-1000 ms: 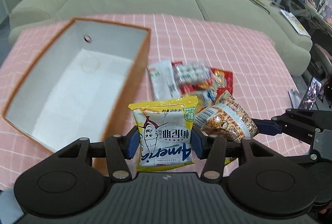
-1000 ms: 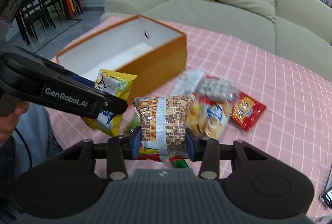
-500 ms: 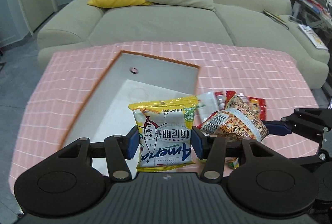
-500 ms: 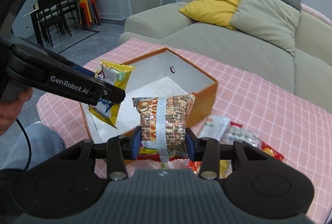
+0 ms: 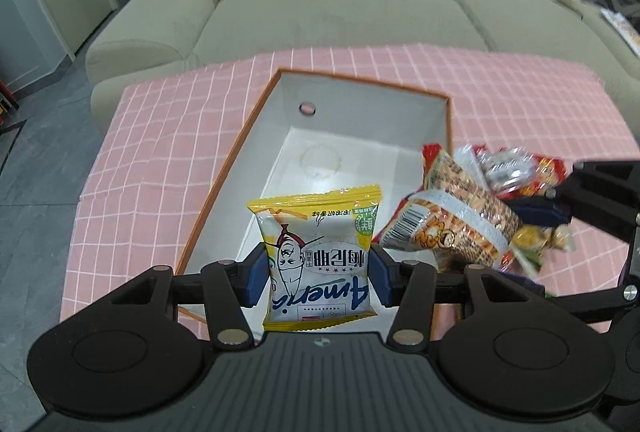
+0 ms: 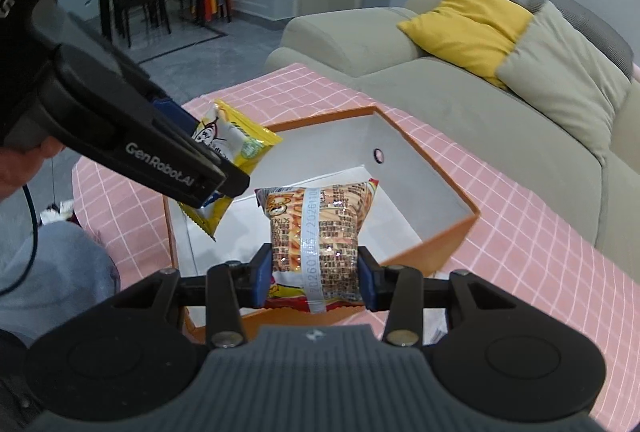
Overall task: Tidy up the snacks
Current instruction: 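Carry both bags into the box and open both tools to release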
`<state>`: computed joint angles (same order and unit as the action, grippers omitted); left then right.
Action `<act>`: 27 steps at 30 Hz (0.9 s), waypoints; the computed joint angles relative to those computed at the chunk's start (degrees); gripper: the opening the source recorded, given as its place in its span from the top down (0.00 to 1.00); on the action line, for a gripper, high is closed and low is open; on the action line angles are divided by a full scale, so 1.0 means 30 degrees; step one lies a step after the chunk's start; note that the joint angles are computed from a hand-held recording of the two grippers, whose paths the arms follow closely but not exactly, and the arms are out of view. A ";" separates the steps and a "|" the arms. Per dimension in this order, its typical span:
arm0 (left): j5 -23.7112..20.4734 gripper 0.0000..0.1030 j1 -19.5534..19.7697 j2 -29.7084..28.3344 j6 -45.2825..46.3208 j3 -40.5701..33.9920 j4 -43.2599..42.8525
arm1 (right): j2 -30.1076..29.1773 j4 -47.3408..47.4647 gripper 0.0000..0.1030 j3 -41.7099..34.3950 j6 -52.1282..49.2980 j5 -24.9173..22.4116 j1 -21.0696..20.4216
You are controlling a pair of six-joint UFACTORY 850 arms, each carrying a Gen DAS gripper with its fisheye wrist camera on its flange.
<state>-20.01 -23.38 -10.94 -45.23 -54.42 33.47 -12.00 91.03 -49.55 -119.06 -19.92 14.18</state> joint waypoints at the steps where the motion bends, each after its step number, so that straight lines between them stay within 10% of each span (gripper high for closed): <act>1: -0.0147 0.43 0.0097 -0.0205 0.0592 -0.0129 -0.0427 | -0.0266 -0.0250 0.61 -0.0205 0.0001 0.0015 0.0040; 27: -0.3294 0.43 0.1794 -0.4766 0.9056 -0.3331 -0.6112 | -0.5521 -1.3493 0.60 -0.4604 1.0263 0.0364 0.2128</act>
<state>-29.89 -18.00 -25.24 -18.06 -64.41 15.13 -28.56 50.55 -63.37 -88.27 -18.83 20.57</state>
